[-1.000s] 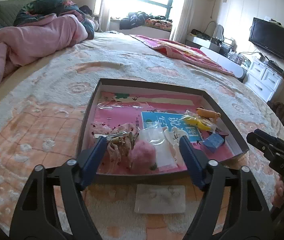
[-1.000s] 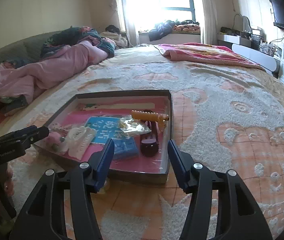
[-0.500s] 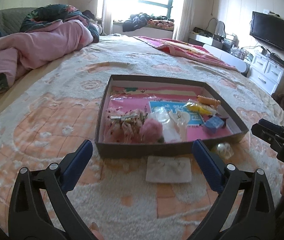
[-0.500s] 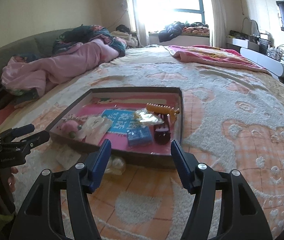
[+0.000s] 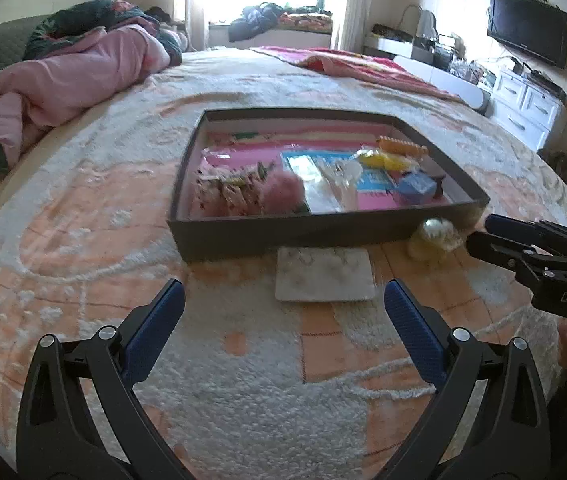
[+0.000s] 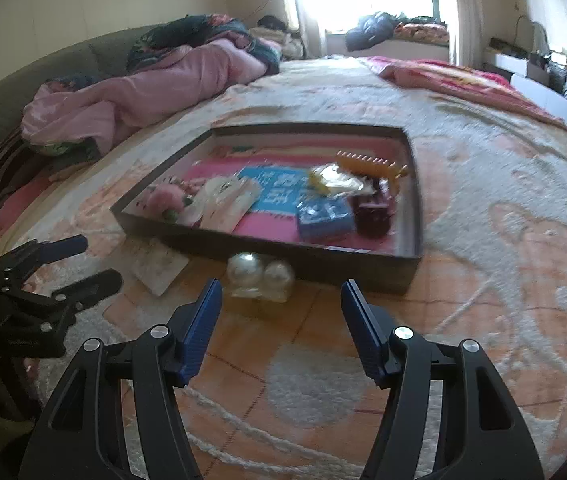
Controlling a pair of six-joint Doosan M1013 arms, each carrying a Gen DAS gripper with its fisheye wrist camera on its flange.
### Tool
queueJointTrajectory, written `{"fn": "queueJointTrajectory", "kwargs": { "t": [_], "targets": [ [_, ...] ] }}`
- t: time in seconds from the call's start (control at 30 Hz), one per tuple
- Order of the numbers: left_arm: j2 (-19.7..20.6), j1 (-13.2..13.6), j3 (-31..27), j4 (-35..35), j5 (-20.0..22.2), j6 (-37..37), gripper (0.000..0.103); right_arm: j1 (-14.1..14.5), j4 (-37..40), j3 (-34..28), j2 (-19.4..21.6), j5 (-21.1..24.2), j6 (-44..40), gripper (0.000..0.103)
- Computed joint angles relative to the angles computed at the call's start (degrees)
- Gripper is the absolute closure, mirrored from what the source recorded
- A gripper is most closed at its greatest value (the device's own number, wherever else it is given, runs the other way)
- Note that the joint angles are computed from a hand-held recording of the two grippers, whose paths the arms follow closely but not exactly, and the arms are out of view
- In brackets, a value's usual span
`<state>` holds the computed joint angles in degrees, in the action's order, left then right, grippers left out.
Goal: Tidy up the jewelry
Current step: 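Grasp the pearl earrings with the right gripper while the left grasps the white earring card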
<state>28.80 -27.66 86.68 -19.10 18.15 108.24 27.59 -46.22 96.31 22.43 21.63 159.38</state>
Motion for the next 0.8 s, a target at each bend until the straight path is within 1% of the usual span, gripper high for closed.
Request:
{"fn": "queueJointTrajectory", "kwargs": {
  "t": [0.13,0.17,0.27,0.3,0.33,0.37,0.4,0.5,0.6,0.63,0.67,0.7,0.73,0.8],
  "targets": [
    [0.60,-0.15,-0.53,0.43,1.10,0.14,0.012,-0.72,8.72,-1.01,0.87,-1.48,-7.87,0.043],
    [0.77,-0.19,-0.69,0.30,1.37,0.45,0.012,-1.02,12.04,-1.33,1.12,-1.91,-10.87,0.043],
    [1.24,-0.34,-1.10,0.17,2.00,0.75,0.012,-1.62,19.62,-2.48,2.01,-1.86,-18.11,0.044],
    [1.42,-0.36,-1.33,-0.46,2.32,1.37,0.012,-1.70,20.94,-2.85,2.32,-1.59,-19.34,0.046],
    [1.68,-0.41,-1.69,-0.80,2.82,1.79,0.012,-1.76,21.78,-3.05,2.51,-1.49,-20.15,0.052],
    [1.93,-0.48,-2.04,-0.93,3.32,2.04,0.012,-1.94,24.06,-3.38,2.84,-1.36,-22.36,0.056],
    [2.22,-0.52,-2.44,-1.28,3.88,2.48,0.012,-2.04,25.21,-3.59,3.06,-1.07,-23.30,0.063],
    [3.20,-0.62,-3.88,-1.81,6.04,2.51,0.012,-2.29,26.03,-3.04,2.80,-1.96,-23.56,0.064],
    [3.91,-0.68,-5.03,-2.50,7.65,2.59,0.012,-2.32,24.56,-2.36,2.21,-2.42,-21.99,0.066],
    [4.04,-0.63,-5.26,-3.50,7.88,3.37,0.014,-2.34,24.66,-2.12,1.98,-2.56,-21.93,0.067],
    [4.10,-0.61,-5.42,-4.45,8.03,4.21,0.021,-2.33,24.27,-1.75,1.66,-2.72,-21.36,0.067],
    [4.13,-0.65,-5.50,-4.47,8.03,4.27,0.025,-2.24,22.96,-1.49,1.43,-2.78,-19.97,0.067],
    [4.15,-0.69,-5.53,-4.09,8.07,3.90,0.035,-2.19,22.23,-1.51,1.39,-2.82,-19.15,0.067],
    [4.10,-0.71,-5.48,-4.18,8.15,3.78,0.044,-2.14,20.15,-0.78,0.71,-3.48,-16.52,0.067]
  ]
}}
